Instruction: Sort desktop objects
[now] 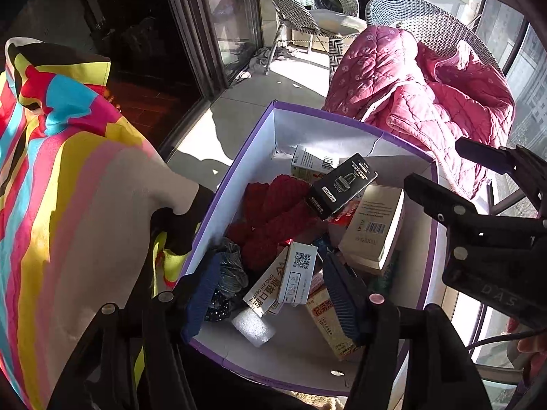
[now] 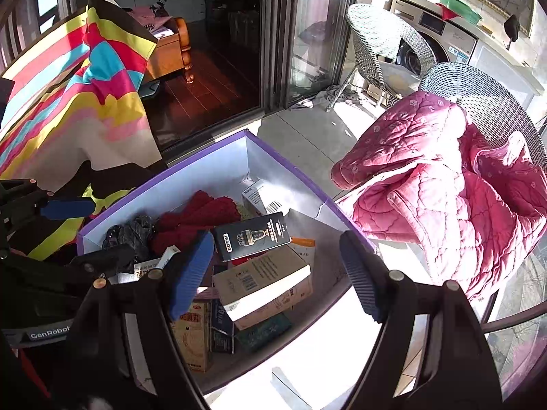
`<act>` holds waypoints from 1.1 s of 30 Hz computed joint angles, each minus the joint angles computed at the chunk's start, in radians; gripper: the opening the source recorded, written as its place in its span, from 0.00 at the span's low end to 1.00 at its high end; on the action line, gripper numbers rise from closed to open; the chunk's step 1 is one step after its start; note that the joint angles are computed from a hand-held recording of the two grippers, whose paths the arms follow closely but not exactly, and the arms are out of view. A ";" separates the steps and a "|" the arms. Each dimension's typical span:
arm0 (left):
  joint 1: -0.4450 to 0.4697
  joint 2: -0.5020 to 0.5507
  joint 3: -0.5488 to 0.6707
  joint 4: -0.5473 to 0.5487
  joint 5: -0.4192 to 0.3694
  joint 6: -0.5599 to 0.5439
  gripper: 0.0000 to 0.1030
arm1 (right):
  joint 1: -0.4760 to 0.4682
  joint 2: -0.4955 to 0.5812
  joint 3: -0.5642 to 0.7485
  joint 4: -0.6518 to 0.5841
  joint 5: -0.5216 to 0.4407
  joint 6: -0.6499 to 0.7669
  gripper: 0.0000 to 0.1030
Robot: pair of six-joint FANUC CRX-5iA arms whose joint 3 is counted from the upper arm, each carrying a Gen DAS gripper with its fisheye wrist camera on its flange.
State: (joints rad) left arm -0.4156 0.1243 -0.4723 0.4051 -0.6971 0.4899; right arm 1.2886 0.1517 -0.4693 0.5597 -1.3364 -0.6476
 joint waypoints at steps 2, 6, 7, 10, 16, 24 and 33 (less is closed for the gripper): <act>0.009 -0.019 -0.039 0.082 0.036 -0.076 0.73 | 0.001 -0.012 -0.004 -0.006 0.003 -0.007 0.80; 0.033 -0.055 -0.099 0.260 0.067 -0.229 1.00 | -0.011 -0.028 0.025 -0.060 0.002 0.078 0.92; 0.041 -0.063 -0.107 0.295 0.067 -0.249 1.00 | -0.016 -0.027 0.042 -0.086 -0.008 0.109 0.93; 0.038 -0.097 -0.109 0.251 0.138 -0.214 1.00 | -0.018 -0.019 0.089 -0.137 -0.047 0.163 0.94; -0.006 -0.221 -0.246 0.312 0.467 -0.312 1.00 | -0.001 0.005 0.183 -0.193 -0.123 0.257 0.95; 0.010 -0.273 -0.266 0.250 0.336 -0.387 1.00 | 0.015 0.050 0.279 -0.236 -0.190 0.332 0.96; 0.043 -0.258 -0.230 0.191 0.245 -0.313 1.00 | 0.009 0.055 0.280 -0.256 -0.170 0.322 0.97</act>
